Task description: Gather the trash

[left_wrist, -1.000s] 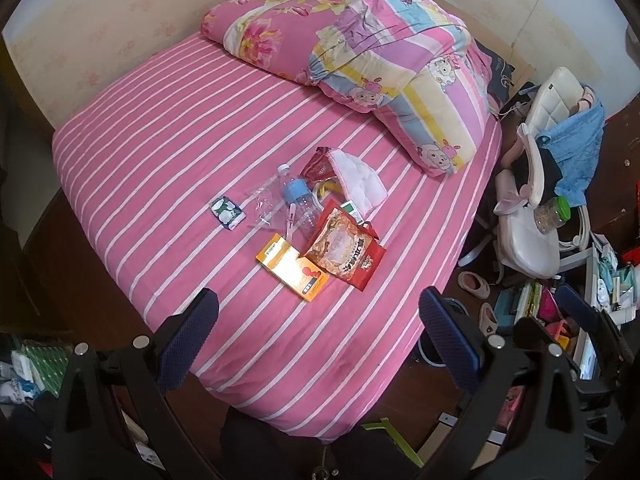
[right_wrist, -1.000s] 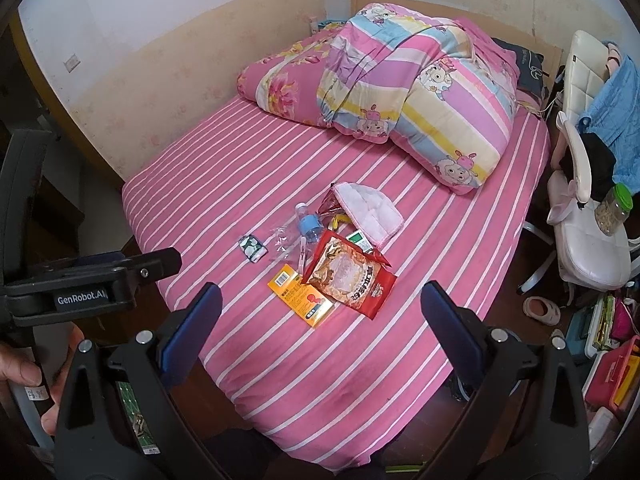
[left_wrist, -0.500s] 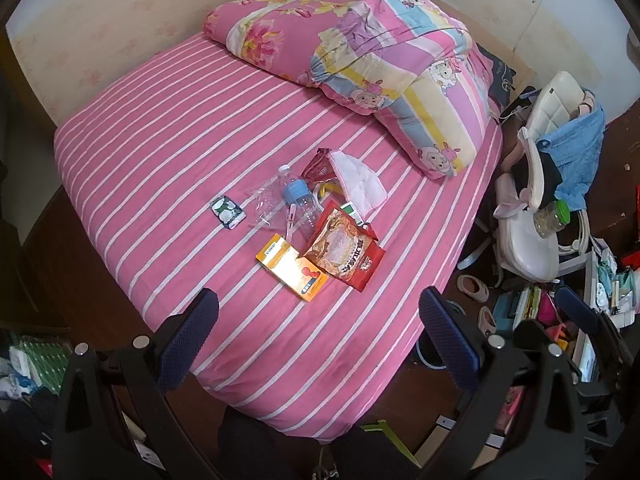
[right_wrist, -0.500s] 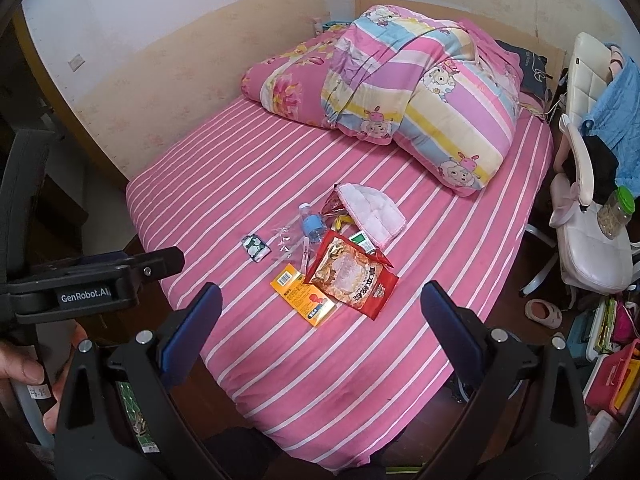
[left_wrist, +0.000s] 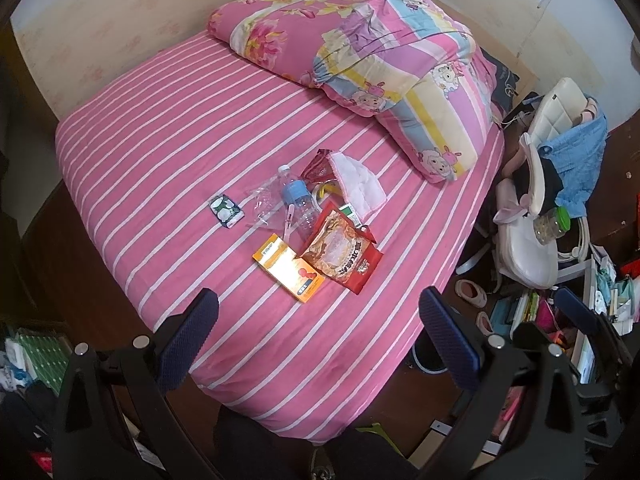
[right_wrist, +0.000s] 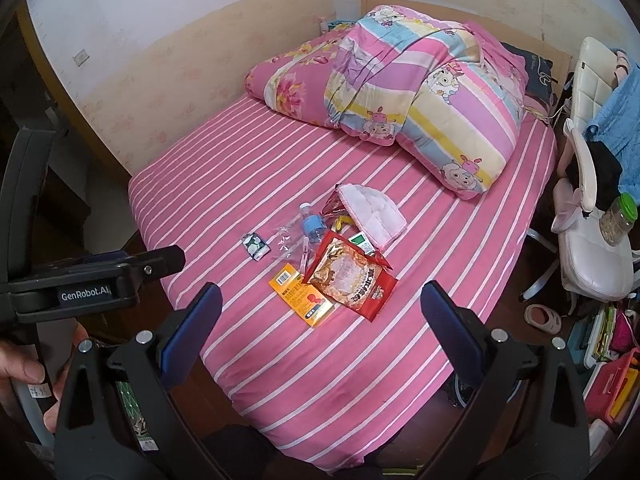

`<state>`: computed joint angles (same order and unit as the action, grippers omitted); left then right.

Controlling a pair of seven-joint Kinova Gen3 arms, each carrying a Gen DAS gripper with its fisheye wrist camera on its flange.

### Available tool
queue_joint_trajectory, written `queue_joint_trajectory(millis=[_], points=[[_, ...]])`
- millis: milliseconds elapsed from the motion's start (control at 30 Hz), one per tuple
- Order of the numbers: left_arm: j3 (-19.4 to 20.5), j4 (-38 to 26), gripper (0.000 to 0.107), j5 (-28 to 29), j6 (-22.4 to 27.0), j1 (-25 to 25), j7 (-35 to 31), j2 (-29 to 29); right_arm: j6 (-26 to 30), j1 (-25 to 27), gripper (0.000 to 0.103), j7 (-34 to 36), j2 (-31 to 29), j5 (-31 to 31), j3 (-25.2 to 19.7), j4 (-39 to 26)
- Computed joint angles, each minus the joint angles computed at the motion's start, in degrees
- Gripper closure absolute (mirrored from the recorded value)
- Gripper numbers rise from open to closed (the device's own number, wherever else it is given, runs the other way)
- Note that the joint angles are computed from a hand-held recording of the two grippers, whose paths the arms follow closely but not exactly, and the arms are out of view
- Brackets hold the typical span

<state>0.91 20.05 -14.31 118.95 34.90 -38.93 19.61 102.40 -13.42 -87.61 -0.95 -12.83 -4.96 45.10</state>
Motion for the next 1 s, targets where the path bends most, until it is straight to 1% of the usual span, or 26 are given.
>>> queue_joint_trajectory(millis=[233,300,433,600,733,900,1000], points=[[0.0,-0.17,0.01,0.46,-0.19,-0.16,0.93,0.6,0.52,0.93,0.004,1.79,0.85,-1.28,0.82,-0.34],[0.08,1.49,0.01,1.05,-1.18,-0.51,1.81,0.19,0.8,1.35,0.004,2.64,1.08,-1.74,1.02,-0.22],[1.0,7.28,0.01,2.88,-4.19,-2.06,4.69,-1.52,1.0,2.11,0.004,4.53,1.72,-2.23,1.28,0.17],[2.79,17.28,0.01,5.15,-10.03,-4.03,9.65,-4.63,0.99,3.51,0.004,7.13,2.68,-2.97,1.86,2.12],[4.17,25.46,0.01,7.98,-15.11,-6.7,12.84,-6.44,0.03,4.34,0.004,10.11,3.75,-2.86,1.93,4.65],[5.35,38.3,0.01,11.59,-24.16,-10.36,15.97,-8.54,-3.41,5.09,0.004,14.97,5.04,-3.3,1.76,10.47],[5.81,45.85,0.01,12.58,-30.42,-11.78,16.25,-9.04,-7.39,5.27,0.004,17.76,6.52,-3.48,1.49,15.74]])
